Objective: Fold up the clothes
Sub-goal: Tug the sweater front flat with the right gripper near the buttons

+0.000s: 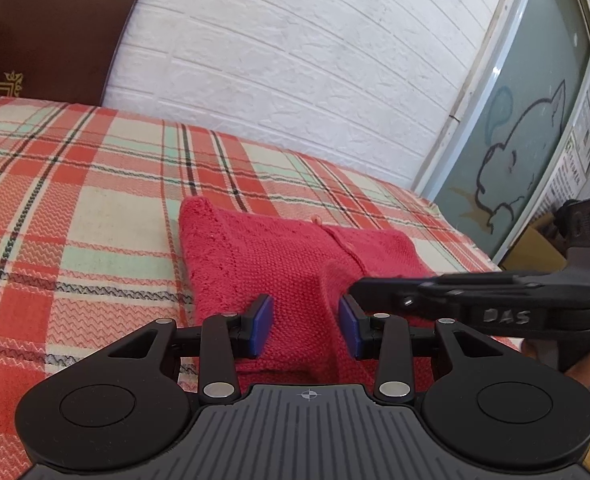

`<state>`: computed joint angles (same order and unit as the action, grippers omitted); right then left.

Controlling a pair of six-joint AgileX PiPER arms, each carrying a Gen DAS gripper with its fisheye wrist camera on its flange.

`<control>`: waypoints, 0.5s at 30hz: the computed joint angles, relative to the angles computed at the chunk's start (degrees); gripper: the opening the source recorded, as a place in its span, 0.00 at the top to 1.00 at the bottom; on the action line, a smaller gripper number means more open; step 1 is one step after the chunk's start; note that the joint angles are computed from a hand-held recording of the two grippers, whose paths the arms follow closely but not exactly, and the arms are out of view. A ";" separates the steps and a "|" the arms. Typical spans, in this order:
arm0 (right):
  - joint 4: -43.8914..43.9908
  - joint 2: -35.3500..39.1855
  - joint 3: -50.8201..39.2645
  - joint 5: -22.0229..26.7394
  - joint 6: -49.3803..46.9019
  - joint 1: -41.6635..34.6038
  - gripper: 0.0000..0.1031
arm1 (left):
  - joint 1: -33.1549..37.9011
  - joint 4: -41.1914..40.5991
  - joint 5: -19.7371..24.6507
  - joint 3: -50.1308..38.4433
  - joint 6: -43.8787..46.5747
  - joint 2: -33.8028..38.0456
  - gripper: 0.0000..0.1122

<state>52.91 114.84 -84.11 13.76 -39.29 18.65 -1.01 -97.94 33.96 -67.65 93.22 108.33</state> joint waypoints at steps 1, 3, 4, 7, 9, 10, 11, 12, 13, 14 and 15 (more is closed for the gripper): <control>3.18 0.56 -0.31 0.63 -1.85 -0.51 0.92 | 0.11 0.18 -0.06 0.54 0.09 -0.81 0.53; 10.88 1.17 -0.55 2.96 -6.49 -1.99 0.92 | 0.83 1.42 1.48 2.07 0.07 -3.24 0.53; 12.93 1.42 -0.77 4.26 -7.36 -2.69 0.93 | 1.39 1.79 3.06 2.87 0.51 -4.41 0.53; 18.55 1.91 -0.74 7.42 -10.55 -4.47 0.95 | 3.80 5.04 12.86 3.35 0.64 -6.37 0.52; 22.78 2.53 -0.77 9.86 -12.61 -5.84 0.96 | 4.18 7.74 17.54 1.47 -0.38 -5.40 0.52; 24.78 2.93 -0.84 11.22 -13.35 -6.55 0.97 | 3.96 8.91 18.87 0.49 -1.14 -4.67 0.52; 25.92 3.18 -0.89 12.17 -13.79 -7.07 0.97 | 3.40 10.00 18.59 -0.34 -2.22 -4.06 0.52; 26.84 3.41 -0.96 13.06 -14.09 -7.57 0.99 | 2.72 11.16 17.28 -1.06 -3.46 -3.53 0.52; 27.72 3.65 -1.02 13.96 -14.36 -8.06 1.00 | 2.10 12.11 15.49 -1.63 -4.71 -2.96 0.52; 28.10 3.76 -1.02 14.31 -14.60 -8.26 1.00 | 1.51 13.04 13.63 -2.17 -6.04 -2.34 0.52; 28.20 3.79 -1.04 14.37 -14.69 -8.28 1.00 | 1.14 13.68 11.88 -2.46 -7.31 -1.87 0.52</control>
<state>81.11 118.62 -85.15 28.12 -53.98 10.38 0.13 -84.26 45.85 -70.11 85.91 106.46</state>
